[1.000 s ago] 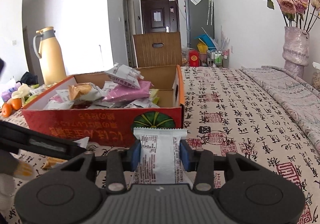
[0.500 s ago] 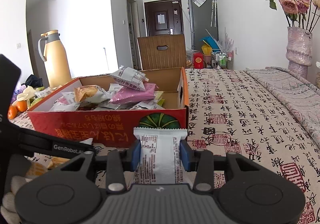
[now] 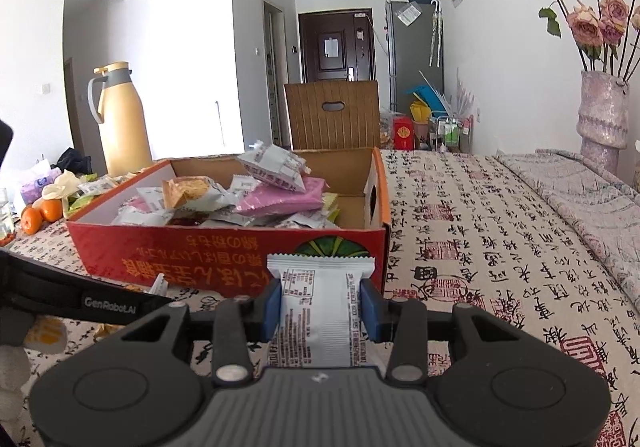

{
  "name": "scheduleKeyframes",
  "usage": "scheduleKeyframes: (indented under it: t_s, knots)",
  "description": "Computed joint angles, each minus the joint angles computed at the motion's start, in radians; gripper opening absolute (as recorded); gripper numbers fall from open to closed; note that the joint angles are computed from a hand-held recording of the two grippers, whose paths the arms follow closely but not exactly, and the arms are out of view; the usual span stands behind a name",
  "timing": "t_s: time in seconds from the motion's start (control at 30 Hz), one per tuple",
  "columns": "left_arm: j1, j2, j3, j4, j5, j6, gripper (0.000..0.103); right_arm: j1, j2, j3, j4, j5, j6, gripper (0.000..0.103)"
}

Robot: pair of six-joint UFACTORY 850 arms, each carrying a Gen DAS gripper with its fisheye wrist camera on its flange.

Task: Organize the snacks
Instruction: 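Grasp an orange cookie packet with the left tool while the right tool holds the white packet, then carry both packets over the box and open both tools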

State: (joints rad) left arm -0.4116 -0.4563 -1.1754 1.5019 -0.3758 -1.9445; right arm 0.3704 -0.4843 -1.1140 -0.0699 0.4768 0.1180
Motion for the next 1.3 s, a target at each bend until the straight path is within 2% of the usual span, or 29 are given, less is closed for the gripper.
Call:
scheduleKeyframes:
  t_s: [0.33, 0.7, 1.3]
  knots:
    - [0.005, 0.128, 0.103, 0.376, -0.040, -0.330, 0.046, 0.021, 0.049, 0.009, -0.014, 0.046, 0.032, 0.040]
    - [0.064, 0.139, 0.063, 0.472, -0.091, -0.387, 0.046, 0.056, -0.005, -0.139, 0.024, 0.024, 0.002, 0.040]
    - [0.149, -0.025, -0.116, 0.467, -0.084, -0.378, 0.046, 0.086, -0.243, -0.506, 0.160, -0.135, -0.102, 0.040]
